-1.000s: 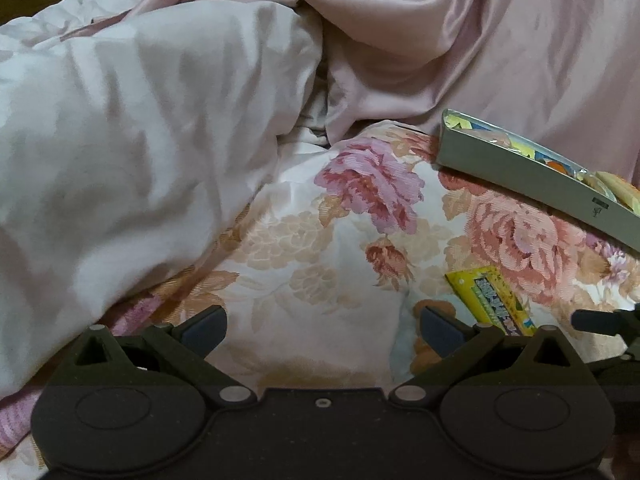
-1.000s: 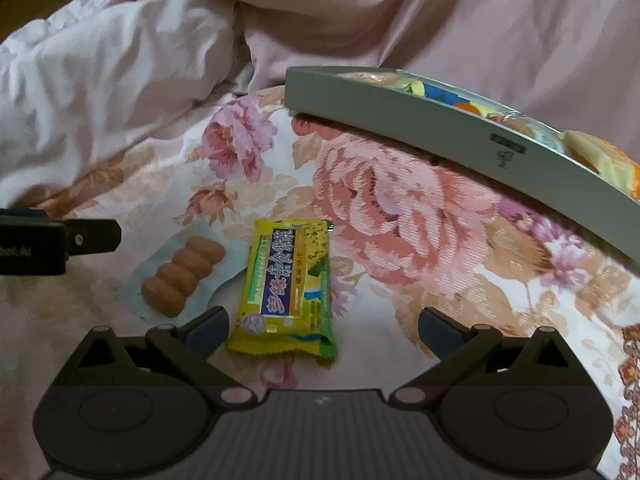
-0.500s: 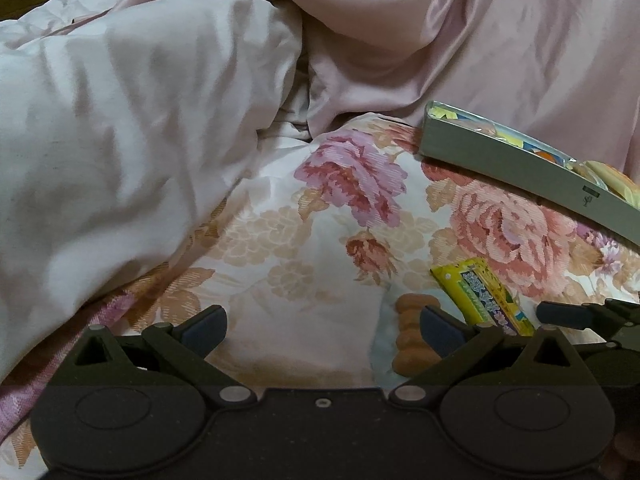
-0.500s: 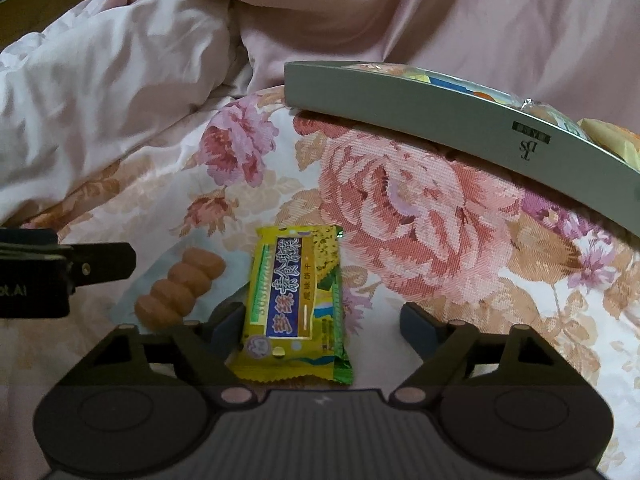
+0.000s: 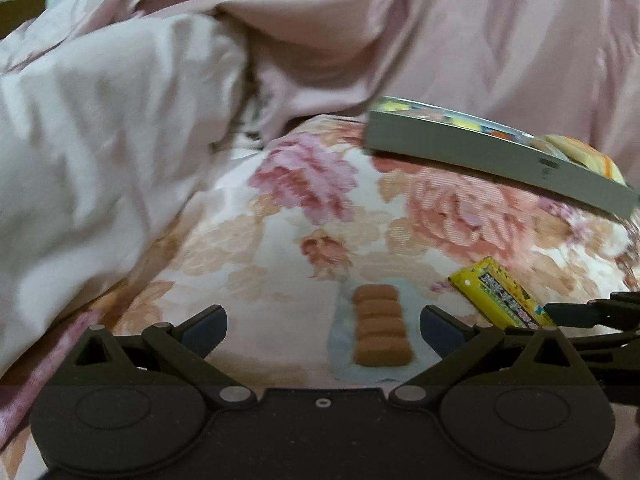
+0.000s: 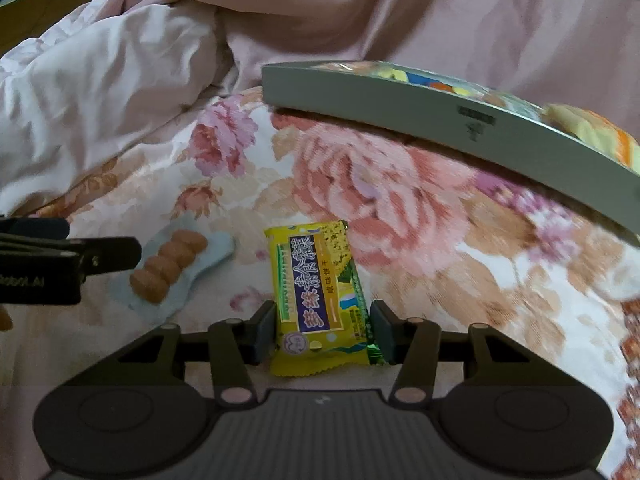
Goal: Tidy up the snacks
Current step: 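Grasp the yellow-green candy packet with the right tool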
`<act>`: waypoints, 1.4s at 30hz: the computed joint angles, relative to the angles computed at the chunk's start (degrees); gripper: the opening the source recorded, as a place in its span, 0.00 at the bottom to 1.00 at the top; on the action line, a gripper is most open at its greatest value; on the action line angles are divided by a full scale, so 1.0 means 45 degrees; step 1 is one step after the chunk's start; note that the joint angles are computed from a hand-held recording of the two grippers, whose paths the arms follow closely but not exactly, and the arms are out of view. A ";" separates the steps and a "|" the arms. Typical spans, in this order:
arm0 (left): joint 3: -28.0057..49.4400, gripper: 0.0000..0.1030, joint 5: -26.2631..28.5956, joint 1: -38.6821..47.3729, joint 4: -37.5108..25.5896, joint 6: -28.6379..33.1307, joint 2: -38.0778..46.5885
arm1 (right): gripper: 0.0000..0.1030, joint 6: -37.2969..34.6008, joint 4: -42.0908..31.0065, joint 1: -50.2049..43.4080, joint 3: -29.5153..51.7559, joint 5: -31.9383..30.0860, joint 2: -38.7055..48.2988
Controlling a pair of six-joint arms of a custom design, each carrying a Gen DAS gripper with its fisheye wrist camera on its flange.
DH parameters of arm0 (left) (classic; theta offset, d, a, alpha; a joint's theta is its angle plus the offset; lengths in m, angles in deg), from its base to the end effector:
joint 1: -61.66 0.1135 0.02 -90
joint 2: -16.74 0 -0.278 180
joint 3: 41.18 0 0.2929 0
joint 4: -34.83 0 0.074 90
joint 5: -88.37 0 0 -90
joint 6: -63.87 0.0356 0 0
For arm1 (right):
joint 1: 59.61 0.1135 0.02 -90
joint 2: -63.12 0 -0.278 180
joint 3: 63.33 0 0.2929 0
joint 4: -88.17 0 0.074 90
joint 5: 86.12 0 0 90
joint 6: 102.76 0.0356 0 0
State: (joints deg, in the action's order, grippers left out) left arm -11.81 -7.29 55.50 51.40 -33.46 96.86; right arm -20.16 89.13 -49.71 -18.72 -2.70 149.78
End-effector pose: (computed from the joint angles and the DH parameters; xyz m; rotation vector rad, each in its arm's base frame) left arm 0.2471 -0.0231 0.0991 -0.0787 2.1627 -0.0284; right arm 0.2985 0.0562 0.1230 -0.4029 2.2512 0.1541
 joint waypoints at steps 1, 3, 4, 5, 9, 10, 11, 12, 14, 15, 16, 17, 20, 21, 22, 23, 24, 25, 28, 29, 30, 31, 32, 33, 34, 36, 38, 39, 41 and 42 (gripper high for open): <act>0.0000 0.99 -0.0001 -0.0147 0.0125 0.0211 0.0106 | 0.53 0.0059 -0.0077 -0.0159 -0.0166 -0.0104 -0.0184; 0.0089 0.99 0.0035 -0.0470 0.0222 0.0547 0.0363 | 0.53 0.0208 -0.0256 -0.0521 -0.0485 -0.0343 -0.0581; 0.0172 0.99 0.0072 -0.0635 0.0228 0.0763 0.0502 | 0.53 0.0231 -0.0295 -0.0671 -0.0612 -0.0413 -0.0720; 0.0227 0.99 0.0045 -0.0792 0.0332 0.0976 0.0653 | 0.53 0.0208 -0.0296 -0.0788 -0.0730 -0.0462 -0.0831; 0.0643 0.99 -0.0618 -0.1431 0.0498 0.1595 0.1452 | 0.53 0.0119 -0.0406 -0.1078 -0.1036 -0.0642 -0.1175; 0.0809 0.99 -0.0827 -0.1523 0.0362 0.1680 0.1654 | 0.53 0.0159 -0.0445 -0.1073 -0.1076 -0.0622 -0.1240; 0.0975 0.99 -0.0979 -0.1585 0.0169 0.1712 0.1812 | 0.53 0.0204 -0.0481 -0.1047 -0.1100 -0.0572 -0.1289; 0.1151 0.99 -0.1014 -0.1586 -0.0070 0.1713 0.1959 | 0.53 0.0272 -0.0530 -0.1001 -0.1111 -0.0495 -0.1336; 0.1299 0.99 -0.0821 -0.1431 -0.0327 0.1596 0.2052 | 0.54 0.0360 -0.0589 -0.0910 -0.1109 -0.0356 -0.1380; 0.1345 0.99 -0.0694 -0.1346 -0.0407 0.1471 0.2067 | 0.54 0.0361 -0.0585 -0.0883 -0.1089 -0.0317 -0.1353; 0.1381 0.99 -0.0583 -0.1271 -0.0467 0.1355 0.2081 | 0.54 0.0379 -0.0602 -0.0867 -0.1089 -0.0291 -0.1369; 0.1408 0.99 -0.0500 -0.1212 -0.0491 0.1280 0.2100 | 0.54 0.0402 -0.0589 -0.0876 -0.1104 -0.0300 -0.1373; 0.1398 0.98 -0.0529 -0.1236 -0.0438 0.1105 0.2118 | 0.53 0.0503 -0.0502 -0.0912 -0.1139 -0.0349 -0.1336; 0.1361 0.94 -0.0536 -0.1263 -0.0381 0.1103 0.2106 | 0.53 0.0531 -0.0466 -0.0885 -0.1149 -0.0316 -0.1319; 0.1354 0.90 -0.0501 -0.1286 -0.0372 0.1103 0.2092 | 0.53 0.0550 -0.0444 -0.0853 -0.1156 -0.0272 -0.1313; 0.1345 0.88 -0.0458 -0.1307 -0.0364 0.1092 0.2070 | 0.53 0.0578 -0.0439 -0.0823 -0.1156 -0.0230 -0.1311; 0.1313 0.81 -0.0403 -0.1314 -0.0391 0.1055 0.1993 | 0.54 0.0662 -0.0480 -0.0800 -0.1140 -0.0190 -0.1318; 0.1294 0.74 -0.0323 -0.1321 -0.0514 0.0962 0.1869 | 0.54 0.0752 -0.0566 -0.0794 -0.1109 -0.0181 -0.1330; 0.1258 0.66 -0.0102 -0.1340 -0.1173 0.0540 0.1357 | 0.54 0.1080 -0.0921 -0.0802 -0.1011 -0.0192 -0.1413; 0.1200 0.66 0.0000 -0.1297 -0.1317 0.0414 0.1206 | 0.53 0.1154 -0.1026 -0.0782 -0.1017 -0.0159 -0.1469; 0.1131 0.65 0.0078 -0.1264 -0.1472 0.0248 0.1028 | 0.53 0.1212 -0.1239 -0.0764 -0.1033 -0.0137 -0.1606; 0.1047 0.65 0.0157 -0.1230 -0.1657 0.0079 0.0816 | 0.53 0.1231 -0.1394 -0.0744 -0.1066 -0.0134 -0.1731; 0.0950 0.65 0.0228 -0.1223 -0.1915 -0.0131 0.0539 | 0.53 0.1206 -0.1611 -0.0755 -0.1138 -0.0172 -0.1931; 0.0852 0.65 0.0275 -0.1236 -0.2164 -0.0307 0.0269 | 0.53 0.1213 -0.1762 -0.0752 -0.1230 -0.0178 -0.2115; 0.0716 0.65 0.0313 -0.1273 -0.2475 -0.0481 -0.0092 | 0.53 0.1193 -0.1945 -0.0778 -0.1360 -0.0213 -0.2360; 0.0447 0.65 0.0263 -0.1429 -0.3010 -0.0700 -0.0761 | 0.53 0.1060 -0.2246 -0.0830 -0.1689 -0.0244 -0.2917; 0.0200 0.65 0.0125 -0.1654 -0.3586 -0.0895 -0.1427 | 0.53 0.0804 -0.2553 -0.0876 -0.2044 -0.0264 -0.3555; 0.0078 0.65 0.0048 -0.1797 -0.3929 -0.0989 -0.1807 | 0.53 0.0659 -0.2747 -0.0924 -0.2226 -0.0301 -0.3910; -0.0108 0.65 -0.0084 -0.2076 -0.4652 -0.1139 -0.2535 | 0.53 0.0444 -0.3218 -0.1069 -0.2486 -0.0465 -0.4576; -0.0208 0.65 -0.0149 -0.2235 -0.5054 -0.1245 -0.2947 | 0.53 0.0310 -0.3541 -0.1236 -0.2642 -0.0644 -0.4998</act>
